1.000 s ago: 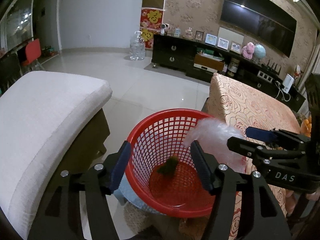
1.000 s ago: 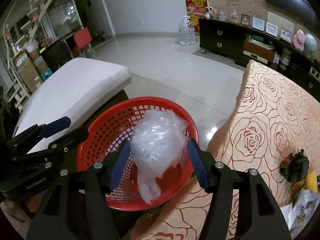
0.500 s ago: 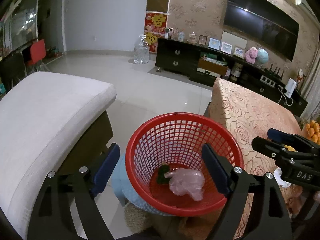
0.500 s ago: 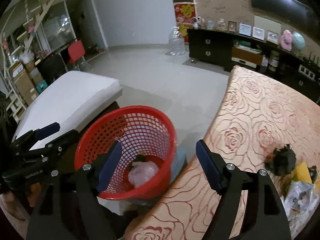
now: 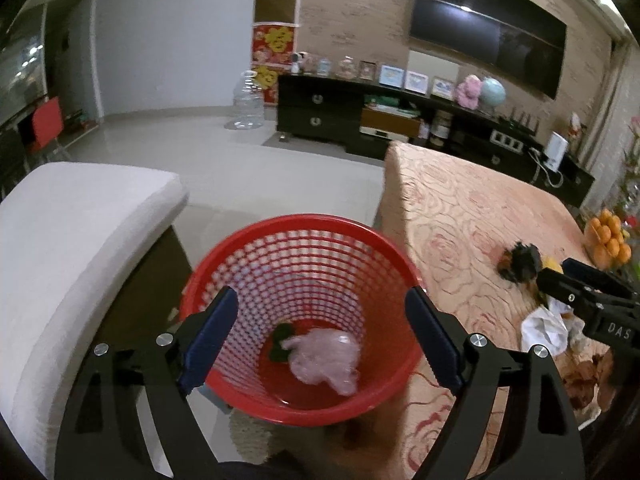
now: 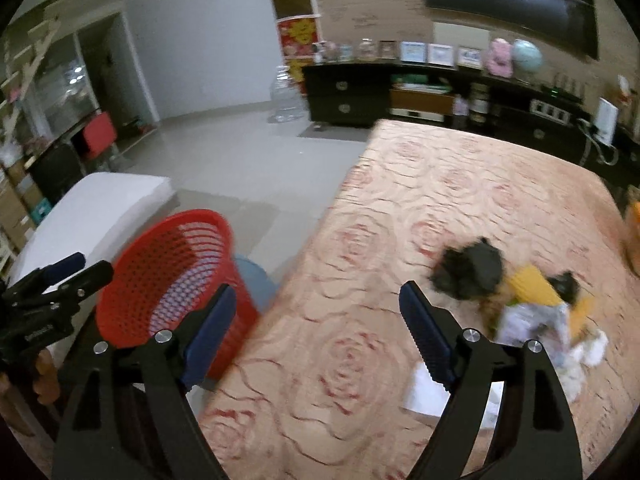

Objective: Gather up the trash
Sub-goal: 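Move the left tool back to the bed and grasp the white tissue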

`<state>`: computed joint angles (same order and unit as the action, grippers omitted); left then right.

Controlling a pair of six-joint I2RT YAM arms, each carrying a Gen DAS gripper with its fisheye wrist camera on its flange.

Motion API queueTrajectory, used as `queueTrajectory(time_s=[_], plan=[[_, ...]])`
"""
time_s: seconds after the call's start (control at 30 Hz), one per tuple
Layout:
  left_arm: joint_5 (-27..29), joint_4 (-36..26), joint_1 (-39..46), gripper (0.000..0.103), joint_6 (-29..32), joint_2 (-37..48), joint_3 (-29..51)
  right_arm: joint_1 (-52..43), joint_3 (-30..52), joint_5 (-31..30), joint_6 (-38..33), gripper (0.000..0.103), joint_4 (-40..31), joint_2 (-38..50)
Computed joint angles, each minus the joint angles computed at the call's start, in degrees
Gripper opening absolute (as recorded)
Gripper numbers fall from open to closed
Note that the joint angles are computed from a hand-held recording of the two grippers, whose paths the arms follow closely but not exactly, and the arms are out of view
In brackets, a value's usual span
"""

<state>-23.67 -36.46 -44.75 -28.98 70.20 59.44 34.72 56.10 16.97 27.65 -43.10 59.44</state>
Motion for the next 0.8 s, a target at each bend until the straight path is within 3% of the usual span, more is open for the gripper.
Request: queueTrajectory(time_s=[0.3, 0.63, 0.8], plan=[[0.01, 1.77, -6.11, 0.082, -0.87, 5.74, 2.49, -14.14, -7.38, -1.61, -4.37, 0.082, -8.28, -15.41], [0.32, 2.9, -12.76, 0.082, -0.12, 14.77, 8.52, -43.89, -11.43, -16.75, -19.76, 0.083, -9.82, -23.98], [2.14, 4.15, -15.16, 0.082, 0.93, 20.5, 12.35, -48.69, -12.03, -19.78, -23.13, 0.083, -8.73, -24.5]])
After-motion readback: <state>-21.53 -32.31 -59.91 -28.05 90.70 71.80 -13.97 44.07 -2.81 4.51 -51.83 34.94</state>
